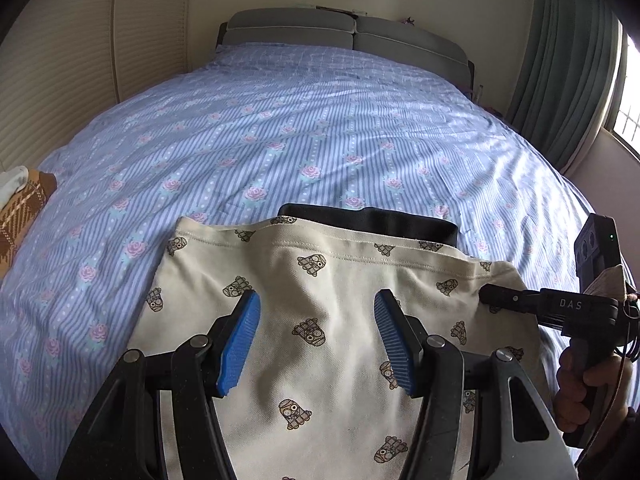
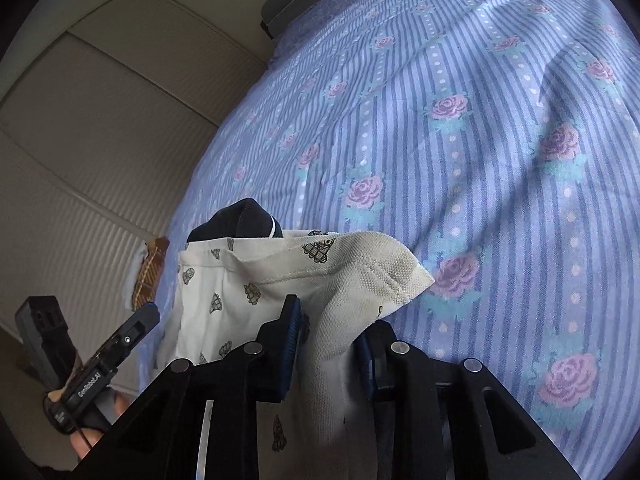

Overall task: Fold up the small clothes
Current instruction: 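Grasp the side edge with the right gripper and fold it over the shirt, then open the right gripper to release the folded side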

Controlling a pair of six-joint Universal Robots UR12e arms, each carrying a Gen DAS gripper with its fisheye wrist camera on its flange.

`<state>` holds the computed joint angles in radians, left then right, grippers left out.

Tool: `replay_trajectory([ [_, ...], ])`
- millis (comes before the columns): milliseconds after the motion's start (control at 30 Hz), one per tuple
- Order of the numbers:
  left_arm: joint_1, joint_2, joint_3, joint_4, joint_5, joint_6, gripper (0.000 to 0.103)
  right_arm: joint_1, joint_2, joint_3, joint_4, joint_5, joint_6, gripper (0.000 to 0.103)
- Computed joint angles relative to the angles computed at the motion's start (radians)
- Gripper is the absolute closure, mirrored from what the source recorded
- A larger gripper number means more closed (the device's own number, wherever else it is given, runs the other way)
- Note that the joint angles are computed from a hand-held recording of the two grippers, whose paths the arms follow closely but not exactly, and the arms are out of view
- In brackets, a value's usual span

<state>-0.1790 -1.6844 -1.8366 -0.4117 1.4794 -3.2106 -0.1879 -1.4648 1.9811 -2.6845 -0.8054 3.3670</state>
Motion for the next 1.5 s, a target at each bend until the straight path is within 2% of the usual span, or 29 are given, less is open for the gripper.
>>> replay_trajectory([
  [33,0.005,0.003,-0.001,0.000,-0.003,-0.001,0.044,0.000,0.001,-0.004,0.011,-0.008,-0.002,0.091],
  [100,0.016,0.010,-0.003,0.001,-0.008,-0.003,0.044,0.005,-0.015,-0.002,0.031,-0.033,-0.016,0.093],
  [300,0.053,0.043,-0.015,0.025,-0.014,0.014,0.044,0.084,-0.057,-0.048,0.075,-0.264,-0.004,0.094],
  [433,0.087,0.068,-0.019,0.009,-0.028,0.038,0.044,0.163,-0.061,-0.119,0.171,-0.466,0.043,0.094],
  [567,0.131,0.093,-0.026,-0.018,-0.048,0.067,0.043,0.260,-0.038,-0.208,0.286,-0.676,0.108,0.094],
  [700,0.191,0.120,-0.040,-0.029,-0.081,0.080,0.043,0.347,-0.011,-0.277,0.370,-0.847,0.147,0.094],
  [833,0.257,0.140,-0.051,-0.039,-0.115,0.098,0.042,0.429,0.034,-0.349,0.420,-0.965,0.214,0.094],
  [967,0.321,0.154,-0.061,-0.049,-0.138,0.124,0.042,0.493,0.097,-0.429,0.462,-1.005,0.269,0.094],
  [1167,0.394,0.156,-0.068,-0.065,-0.165,0.130,0.042,0.554,0.213,-0.549,0.520,-1.001,0.334,0.094],
  [1333,0.417,0.150,-0.075,-0.073,-0.180,0.141,0.042,0.558,0.253,-0.564,0.535,-0.986,0.398,0.093],
  [1500,0.414,0.140,-0.075,-0.090,-0.210,0.144,0.042,0.569,0.262,-0.566,0.525,-1.005,0.357,0.088],
])
